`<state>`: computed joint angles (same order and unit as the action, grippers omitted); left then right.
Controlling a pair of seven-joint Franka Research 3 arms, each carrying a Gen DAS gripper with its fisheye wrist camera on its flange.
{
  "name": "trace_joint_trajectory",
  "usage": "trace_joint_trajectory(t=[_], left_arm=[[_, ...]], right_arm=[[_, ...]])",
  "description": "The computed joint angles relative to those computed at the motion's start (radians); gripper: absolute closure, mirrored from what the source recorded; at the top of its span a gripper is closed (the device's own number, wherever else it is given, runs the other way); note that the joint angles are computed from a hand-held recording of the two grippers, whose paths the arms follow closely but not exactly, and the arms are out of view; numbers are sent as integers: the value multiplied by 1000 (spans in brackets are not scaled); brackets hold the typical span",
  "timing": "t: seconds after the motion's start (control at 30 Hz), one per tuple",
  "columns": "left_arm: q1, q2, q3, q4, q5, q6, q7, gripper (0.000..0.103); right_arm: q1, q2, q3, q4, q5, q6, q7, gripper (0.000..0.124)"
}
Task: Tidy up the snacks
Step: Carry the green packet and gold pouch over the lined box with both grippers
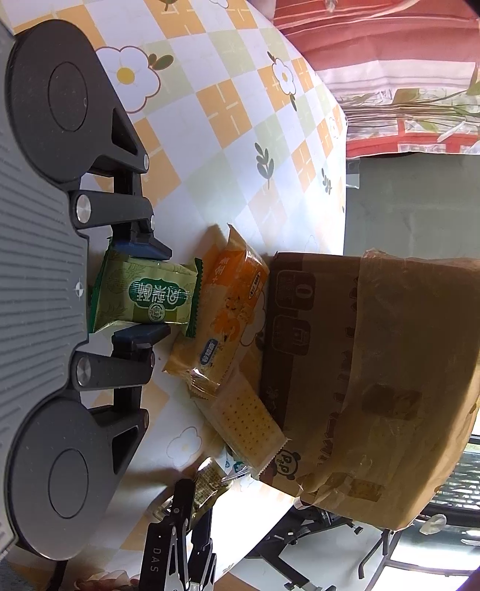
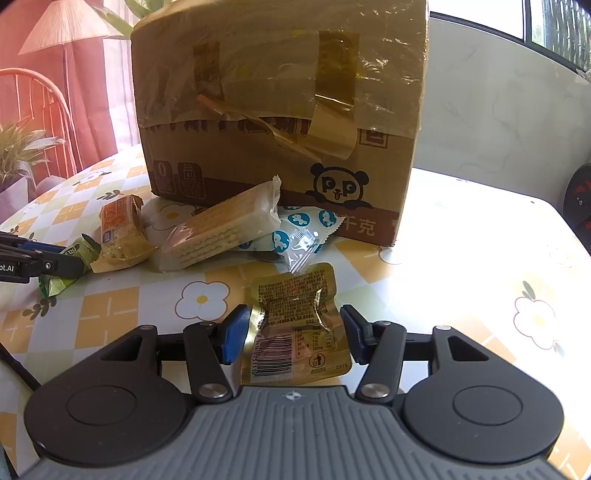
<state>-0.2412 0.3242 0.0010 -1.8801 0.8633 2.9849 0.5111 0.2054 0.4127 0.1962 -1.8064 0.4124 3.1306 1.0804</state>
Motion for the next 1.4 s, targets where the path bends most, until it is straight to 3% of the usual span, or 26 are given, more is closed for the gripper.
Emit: trace_joint_trajectory(t=[0.23,0.67,1.0,1.17,1.4], left_arm=[[-29,-11,32,7,103,-9,-103,64],[-9,-16,14,17,185,-31,-190,64],[-9,-39,11,28,352,-58,-349,64],[17,-32,-20,30,324,-68,-315,64],[15,-32,-18,33,340,-70,-326,64]], right_arm=[[-78,-3,95,-17,55,40,-40,68],[-107,-3,132,-21,94,55,-65,68],[-237,5,284,-48,111,120,-85,68],[-249,7,295,-54,82,137,-51,68],[-318,17,362,-72,15,165,5,68]])
